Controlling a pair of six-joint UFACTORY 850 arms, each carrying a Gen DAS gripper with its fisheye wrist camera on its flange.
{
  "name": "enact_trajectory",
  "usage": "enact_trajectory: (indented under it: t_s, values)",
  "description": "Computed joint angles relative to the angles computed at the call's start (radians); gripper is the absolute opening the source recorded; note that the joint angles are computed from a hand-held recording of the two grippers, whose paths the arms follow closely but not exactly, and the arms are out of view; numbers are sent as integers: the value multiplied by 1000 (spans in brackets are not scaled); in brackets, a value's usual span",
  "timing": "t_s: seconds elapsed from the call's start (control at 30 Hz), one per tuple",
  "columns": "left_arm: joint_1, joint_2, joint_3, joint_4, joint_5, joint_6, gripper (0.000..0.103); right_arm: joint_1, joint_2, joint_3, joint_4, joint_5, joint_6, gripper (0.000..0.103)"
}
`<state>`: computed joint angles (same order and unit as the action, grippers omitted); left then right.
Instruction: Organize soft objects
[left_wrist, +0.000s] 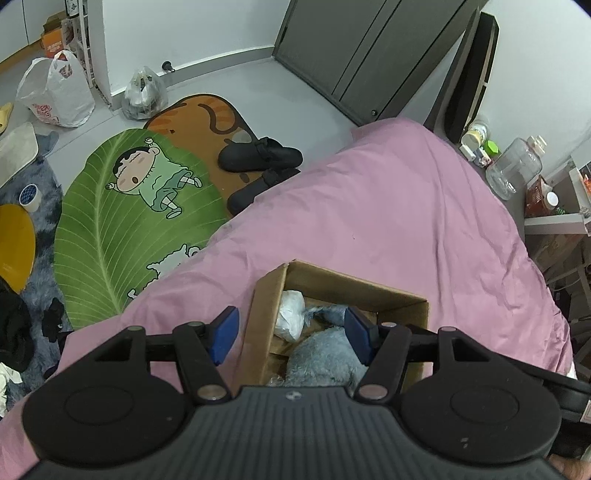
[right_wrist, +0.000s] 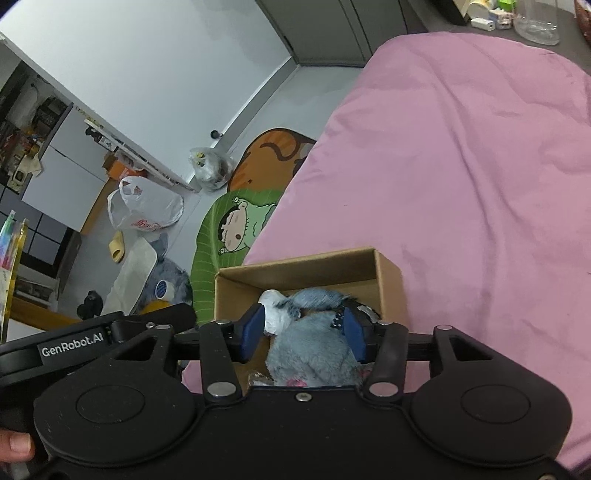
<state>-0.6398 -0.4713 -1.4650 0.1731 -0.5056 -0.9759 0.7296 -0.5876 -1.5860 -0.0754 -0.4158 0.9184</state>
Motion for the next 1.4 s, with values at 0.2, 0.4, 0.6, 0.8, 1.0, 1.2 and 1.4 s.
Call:
enact_trajectory:
  t_s: [0.2,0.4,0.6,0.8,1.0,1.2,1.4]
  values:
    - [-6,50,54,35,20,-46,62,19,22,13,-82,-16,70,54]
    - [-23,95,90,85,16,-92,72,48,52,32,-207,-34,164,62]
    - [-48,132,122,105,23,-118,85,73,102,81,-322,-44,261,76]
    - [-83,171,154,168,9,-188,88,93,167,148,-440,-48,398,92]
    - [-120,202,175,259,6,-280,95,115,226,210,-563,-75,528,103]
    - [-161,228,183,331,-9,-357,103,129,289,269,-620,-101,596,103]
    - [-211,255,195,431,-39,-459,103,152,353,327,-669,-123,641,103]
